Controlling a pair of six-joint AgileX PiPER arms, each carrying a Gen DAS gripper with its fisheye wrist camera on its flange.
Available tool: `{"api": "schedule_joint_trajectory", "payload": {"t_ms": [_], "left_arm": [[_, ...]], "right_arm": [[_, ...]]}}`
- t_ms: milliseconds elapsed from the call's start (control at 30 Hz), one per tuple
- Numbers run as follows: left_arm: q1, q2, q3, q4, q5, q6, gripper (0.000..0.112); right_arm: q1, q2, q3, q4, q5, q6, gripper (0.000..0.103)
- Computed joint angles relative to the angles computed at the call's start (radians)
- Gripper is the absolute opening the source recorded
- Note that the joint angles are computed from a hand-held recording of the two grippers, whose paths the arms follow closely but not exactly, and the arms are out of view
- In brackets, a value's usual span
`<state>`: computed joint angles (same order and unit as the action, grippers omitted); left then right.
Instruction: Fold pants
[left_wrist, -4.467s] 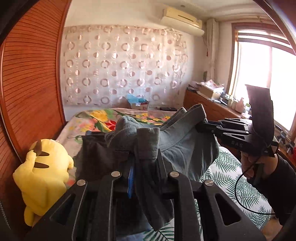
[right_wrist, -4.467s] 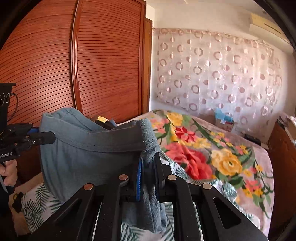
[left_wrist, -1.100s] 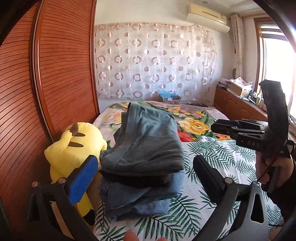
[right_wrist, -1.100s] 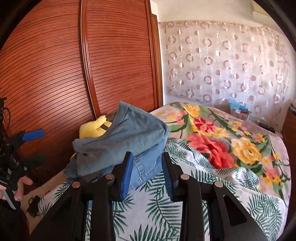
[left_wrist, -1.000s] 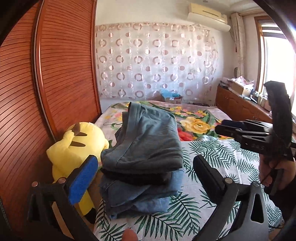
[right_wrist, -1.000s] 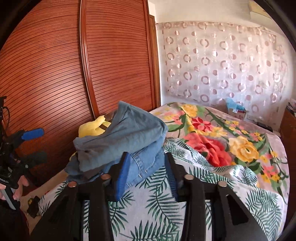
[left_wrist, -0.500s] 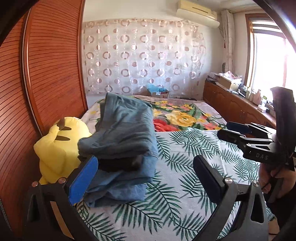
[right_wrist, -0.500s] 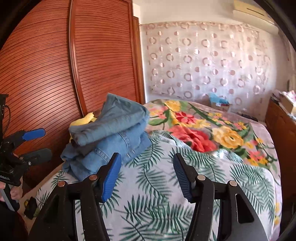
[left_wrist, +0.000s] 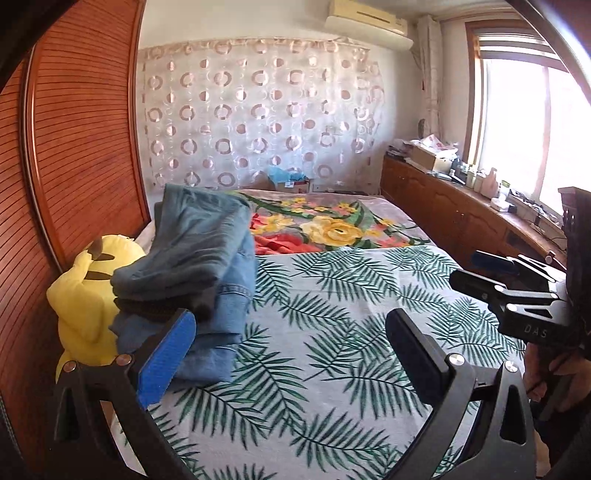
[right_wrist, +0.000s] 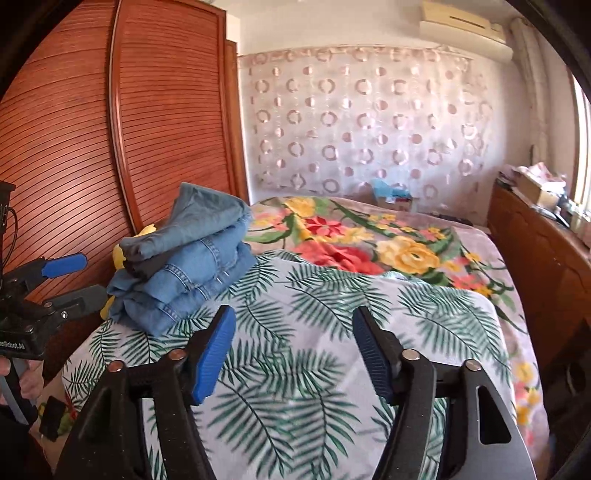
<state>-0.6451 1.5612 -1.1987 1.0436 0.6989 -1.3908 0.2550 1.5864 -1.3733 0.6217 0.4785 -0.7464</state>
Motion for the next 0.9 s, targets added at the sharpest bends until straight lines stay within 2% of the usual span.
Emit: {"api": "schedule_joint_trajectory", "payload": {"t_ms": [133, 500, 633, 900], "left_arm": [[-0.046, 0.019, -0.031, 0.005, 0.025, -0.006, 0.103], [-0.141, 0.065, -0.118, 0.004, 0.094, 0.01, 0.103], [-0.169, 0.064, -0.147, 0.018, 0.127, 0.01, 0.103], [-0.224, 0.047, -0.174, 0.065, 0.187, -0.008, 0.103]], "right_arm": [[0.0, -0.072, 0.077, -0.057, -0.022, 0.082, 0.08], [0.034, -0.249, 0.218, -0.33, -0.087, 0.43, 0.081], [0.08, -0.318, 0.277, -0.495, -0.12, 0.619, 0.081], [0.214, -0.434, 0.345, -0.884, -0.121, 1.053, 0.081]]}}
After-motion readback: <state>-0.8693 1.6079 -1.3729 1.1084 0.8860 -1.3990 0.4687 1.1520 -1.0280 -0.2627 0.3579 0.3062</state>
